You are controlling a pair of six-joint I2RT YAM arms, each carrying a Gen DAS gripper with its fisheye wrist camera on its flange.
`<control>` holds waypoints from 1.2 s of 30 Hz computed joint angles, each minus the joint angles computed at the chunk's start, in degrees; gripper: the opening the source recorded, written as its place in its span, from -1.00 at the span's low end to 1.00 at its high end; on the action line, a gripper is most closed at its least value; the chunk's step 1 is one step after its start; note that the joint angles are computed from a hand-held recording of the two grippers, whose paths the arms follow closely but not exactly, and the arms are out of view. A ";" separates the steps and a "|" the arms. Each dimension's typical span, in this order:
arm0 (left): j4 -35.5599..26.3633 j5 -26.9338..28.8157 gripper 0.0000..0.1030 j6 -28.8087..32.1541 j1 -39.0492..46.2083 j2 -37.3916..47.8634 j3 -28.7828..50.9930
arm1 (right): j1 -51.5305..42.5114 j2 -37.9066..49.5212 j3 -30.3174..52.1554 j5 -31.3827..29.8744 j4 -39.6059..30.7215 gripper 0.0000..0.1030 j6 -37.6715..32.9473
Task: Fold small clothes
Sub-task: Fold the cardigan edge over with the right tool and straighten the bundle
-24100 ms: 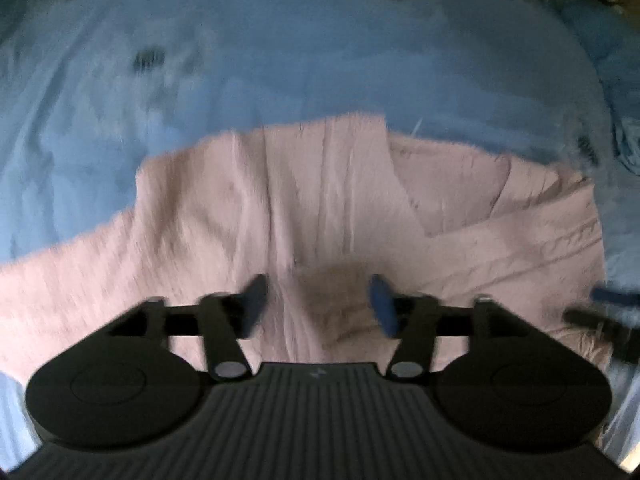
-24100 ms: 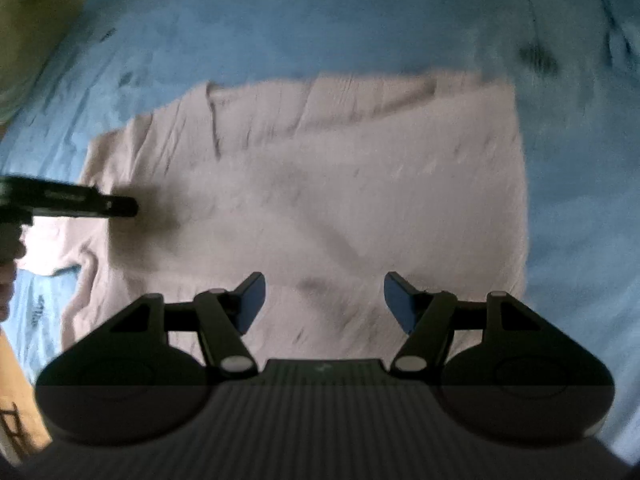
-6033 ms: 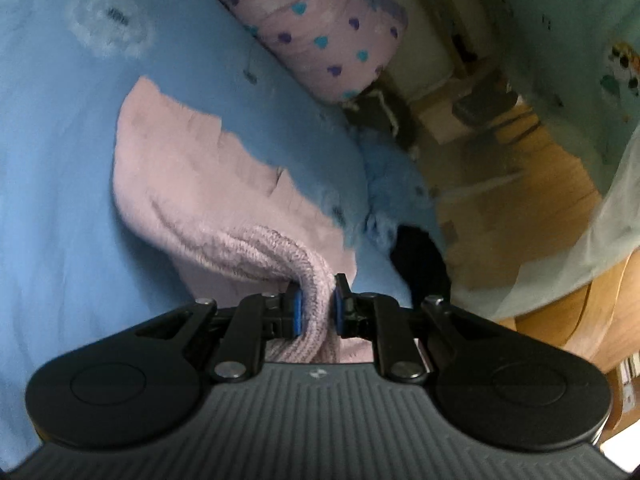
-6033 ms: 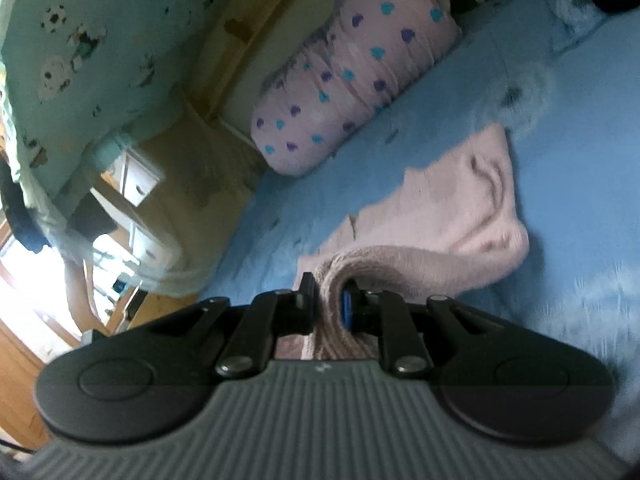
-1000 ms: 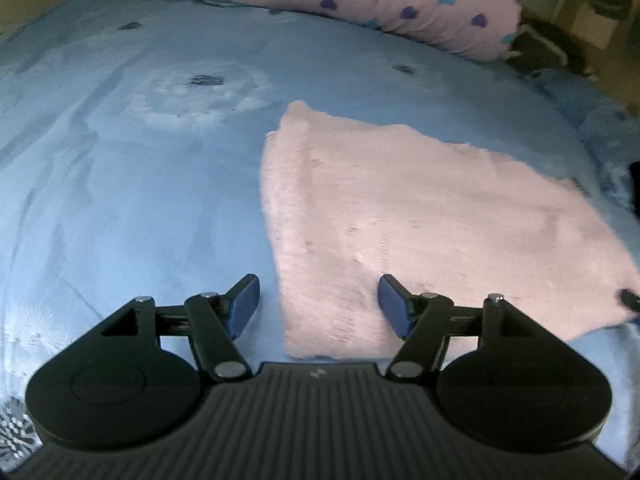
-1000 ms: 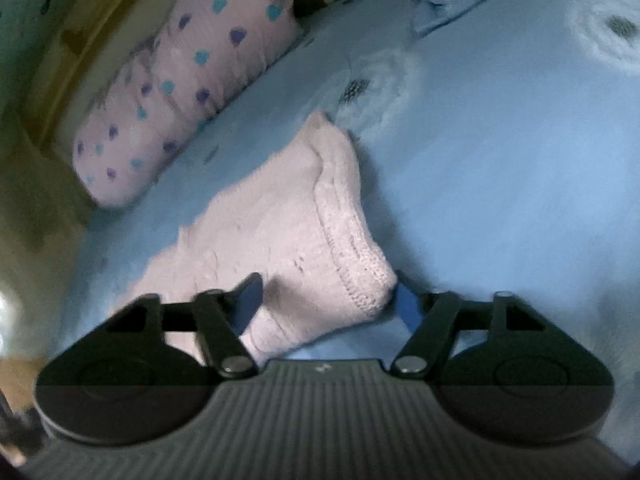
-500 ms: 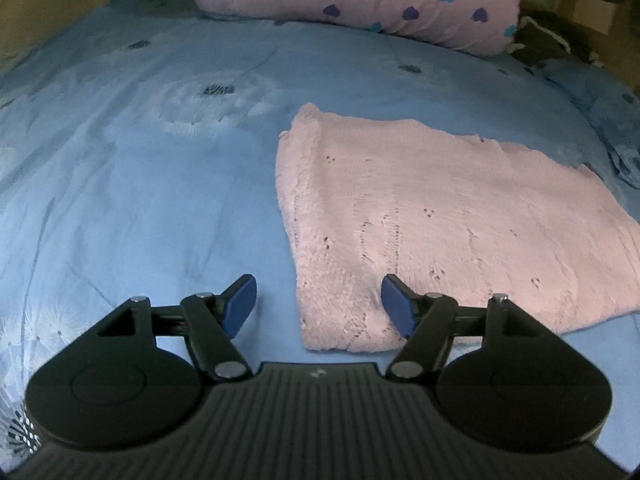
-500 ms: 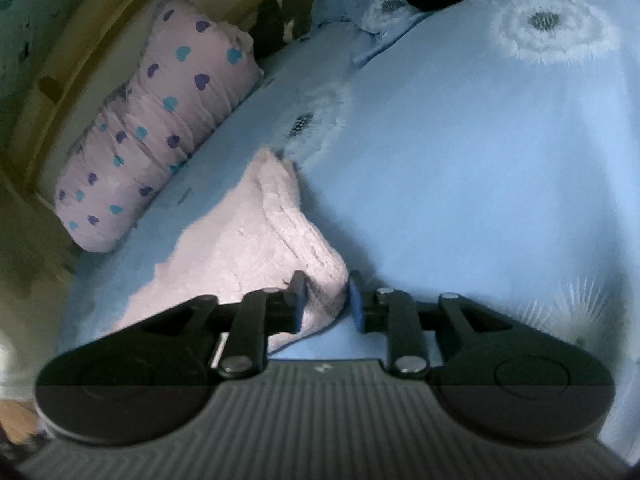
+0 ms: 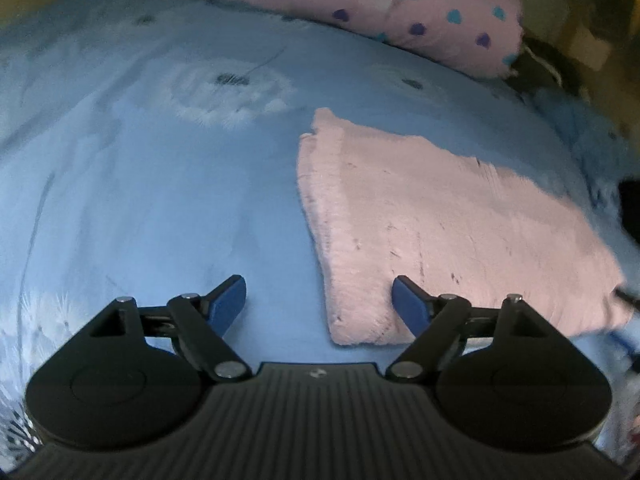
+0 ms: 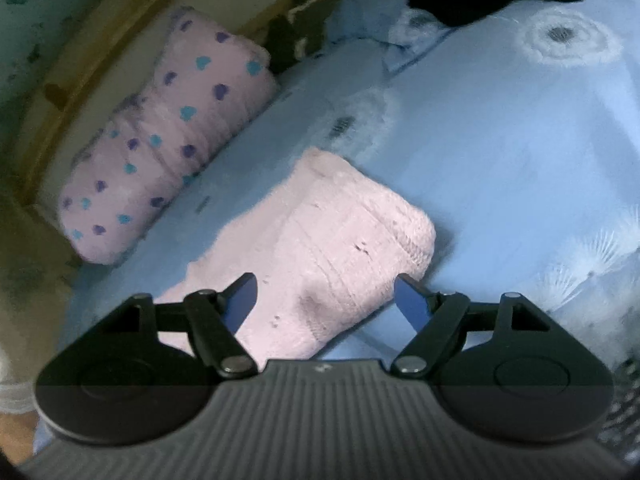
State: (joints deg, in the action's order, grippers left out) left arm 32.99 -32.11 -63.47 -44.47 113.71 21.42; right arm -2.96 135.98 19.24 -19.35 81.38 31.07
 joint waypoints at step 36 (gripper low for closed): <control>-0.05 10.40 0.70 7.74 0.34 -2.05 0.17 | 3.24 -1.22 9.91 0.59 -7.49 -0.34 -0.93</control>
